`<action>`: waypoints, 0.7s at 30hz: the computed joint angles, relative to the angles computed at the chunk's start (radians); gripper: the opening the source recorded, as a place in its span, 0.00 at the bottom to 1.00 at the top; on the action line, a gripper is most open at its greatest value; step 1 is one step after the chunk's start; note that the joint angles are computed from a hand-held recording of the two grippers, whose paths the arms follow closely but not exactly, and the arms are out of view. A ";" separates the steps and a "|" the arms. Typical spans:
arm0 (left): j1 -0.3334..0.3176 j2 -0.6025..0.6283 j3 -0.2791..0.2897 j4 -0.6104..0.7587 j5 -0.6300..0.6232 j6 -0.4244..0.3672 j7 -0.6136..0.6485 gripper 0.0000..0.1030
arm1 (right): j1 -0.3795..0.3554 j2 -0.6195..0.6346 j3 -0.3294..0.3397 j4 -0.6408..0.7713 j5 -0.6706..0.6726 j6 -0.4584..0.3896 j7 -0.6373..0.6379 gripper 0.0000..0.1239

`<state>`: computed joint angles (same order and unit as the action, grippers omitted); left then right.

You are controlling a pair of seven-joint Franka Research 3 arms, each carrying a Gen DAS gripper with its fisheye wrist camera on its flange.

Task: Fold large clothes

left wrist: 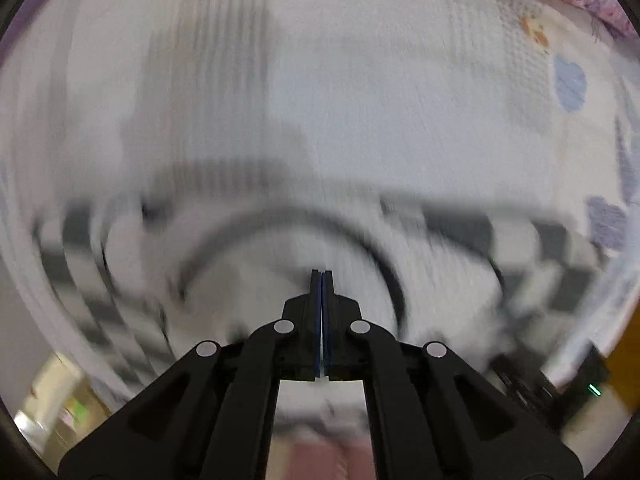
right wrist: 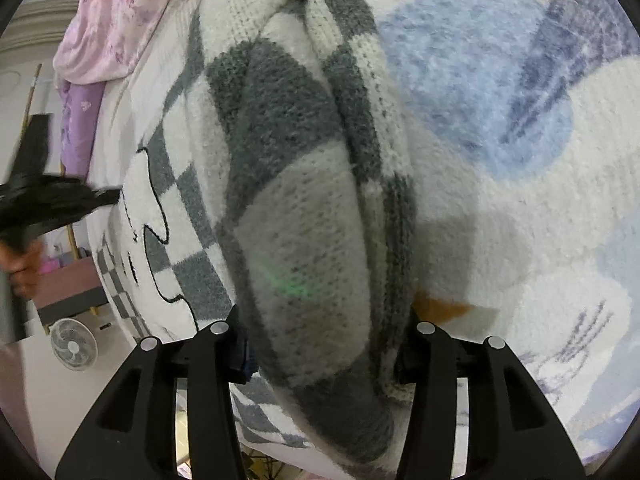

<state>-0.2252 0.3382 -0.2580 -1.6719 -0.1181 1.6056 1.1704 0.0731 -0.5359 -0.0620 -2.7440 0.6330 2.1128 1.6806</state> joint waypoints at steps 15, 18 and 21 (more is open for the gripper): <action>-0.031 -0.323 0.000 -0.565 -0.066 0.324 -0.026 0.01 | 0.019 -0.016 0.016 -0.017 -0.016 0.038 0.016 0.38; -0.004 -0.373 0.037 -0.599 -0.183 0.301 0.038 0.00 | 0.019 -0.049 0.005 -0.041 -0.003 0.044 0.002 0.37; -0.024 -0.459 0.032 -0.636 -0.178 0.175 0.024 0.00 | 0.013 -0.048 0.012 -0.036 -0.012 0.035 0.032 0.38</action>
